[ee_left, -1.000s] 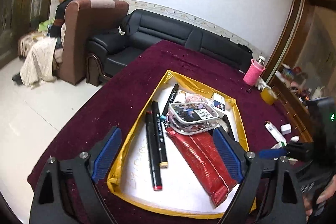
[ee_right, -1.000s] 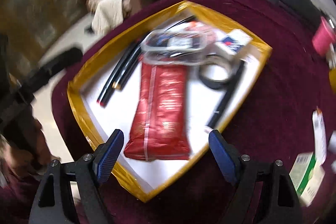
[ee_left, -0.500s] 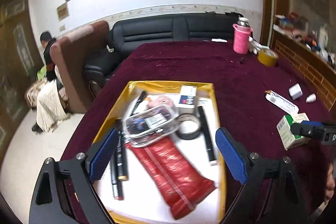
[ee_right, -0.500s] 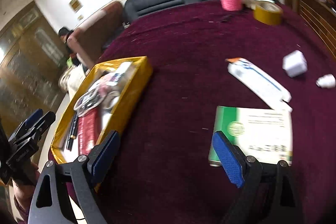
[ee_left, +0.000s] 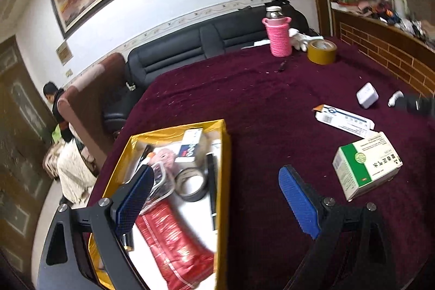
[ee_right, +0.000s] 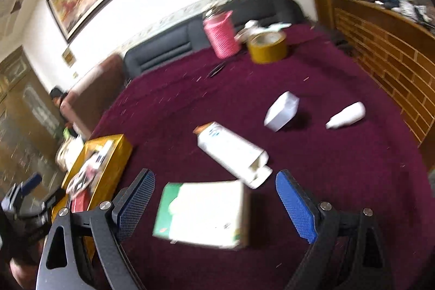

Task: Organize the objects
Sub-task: 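Move both tools back over the table toward the medicine box, then reach the left tool toward the green-white medicine box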

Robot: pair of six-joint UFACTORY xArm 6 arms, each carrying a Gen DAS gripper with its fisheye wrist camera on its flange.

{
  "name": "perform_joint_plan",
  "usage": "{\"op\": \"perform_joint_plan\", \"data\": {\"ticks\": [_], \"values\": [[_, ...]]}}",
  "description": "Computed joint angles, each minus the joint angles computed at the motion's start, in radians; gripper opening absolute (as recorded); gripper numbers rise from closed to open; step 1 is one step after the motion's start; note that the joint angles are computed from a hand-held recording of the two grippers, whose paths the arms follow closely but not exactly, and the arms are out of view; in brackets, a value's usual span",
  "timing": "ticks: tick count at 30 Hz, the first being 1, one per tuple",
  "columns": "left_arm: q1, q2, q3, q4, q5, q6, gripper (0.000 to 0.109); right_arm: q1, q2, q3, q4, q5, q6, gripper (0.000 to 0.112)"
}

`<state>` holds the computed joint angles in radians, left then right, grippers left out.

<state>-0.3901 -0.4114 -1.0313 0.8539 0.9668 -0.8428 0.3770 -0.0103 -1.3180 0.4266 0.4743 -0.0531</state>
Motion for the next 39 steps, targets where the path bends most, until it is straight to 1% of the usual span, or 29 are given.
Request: {"op": "perform_joint_plan", "data": {"ticks": [3,6,8,9,11,12,15,17,19,21,23,25,26,27,28,29,30,32,33,36,38,39], "values": [[-0.034,0.056,-0.049,0.021,0.035,0.007,0.093,-0.033,0.056,-0.079,0.032,-0.021,-0.005,0.095],[-0.049,0.097,-0.087,0.013,0.059,0.020,0.093,-0.053,0.128,-0.169,0.038,-0.048,-0.004,0.095],[-0.060,0.125,-0.111,0.016,0.079,0.026,0.093,-0.065,0.185,-0.239,0.064,-0.043,-0.025,0.096],[-0.061,0.138,-0.123,0.012,0.084,0.033,0.093,-0.070,0.208,-0.264,0.070,-0.042,-0.031,0.096],[-0.048,0.162,-0.142,-0.029,0.067,0.052,0.093,-0.077,0.242,-0.293,0.091,-0.048,-0.051,0.096],[-0.027,0.175,-0.152,-0.085,0.038,0.068,0.093,-0.082,0.252,-0.295,0.123,-0.053,-0.075,0.096],[0.038,0.202,-0.159,-0.267,-0.085,0.116,0.093,-0.098,0.267,-0.278,0.224,-0.054,-0.148,0.096],[0.080,0.245,-0.178,-0.423,-0.167,0.159,0.093,-0.113,0.284,-0.290,0.210,-0.019,-0.133,0.096],[0.104,0.307,-0.218,-0.567,-0.224,0.208,0.092,-0.125,0.296,-0.302,0.222,0.010,-0.127,0.096],[0.111,0.392,-0.291,-0.658,-0.242,0.247,0.092,-0.128,0.296,-0.301,0.248,0.017,-0.142,0.096],[0.110,0.486,-0.383,-0.704,-0.244,0.301,0.092,-0.127,0.295,-0.301,0.231,0.024,-0.136,0.096],[0.104,0.585,-0.505,-0.695,-0.177,0.323,0.092,-0.127,0.295,-0.300,0.217,0.030,-0.126,0.096],[0.103,0.630,-0.563,-0.726,-0.147,0.360,0.092,-0.128,0.297,-0.304,0.217,0.035,-0.128,0.096],[0.103,0.641,-0.580,-0.763,-0.143,0.396,0.092,-0.129,0.298,-0.304,0.213,0.034,-0.126,0.096],[0.102,0.637,-0.568,-0.824,-0.170,0.462,0.092,-0.130,0.300,-0.306,0.197,0.037,-0.112,0.096],[0.094,0.621,-0.540,-0.897,-0.215,0.565,0.092,-0.133,0.305,-0.313,0.192,0.045,-0.104,0.096],[0.081,0.601,-0.510,-0.929,-0.247,0.652,0.092,-0.138,0.309,-0.319,0.201,0.058,-0.102,0.096],[0.045,0.556,-0.447,-0.919,-0.290,0.816,0.092,-0.146,0.317,-0.328,0.220,0.082,-0.092,0.096],[0.031,0.540,-0.427,-0.924,-0.285,0.894,0.092,-0.150,0.320,-0.332,0.227,0.094,-0.089,0.096],[0.000,0.521,-0.407,-0.978,-0.199,1.095,0.092,-0.157,0.328,-0.339,0.232,0.116,-0.077,0.096],[-0.011,0.515,-0.396,-1.007,-0.154,1.175,0.093,-0.154,0.323,-0.330,0.213,0.103,-0.066,0.096],[-0.020,0.511,-0.386,-0.997,-0.146,1.194,0.094,-0.152,0.323,-0.328,0.199,0.098,-0.060,0.096]]}}
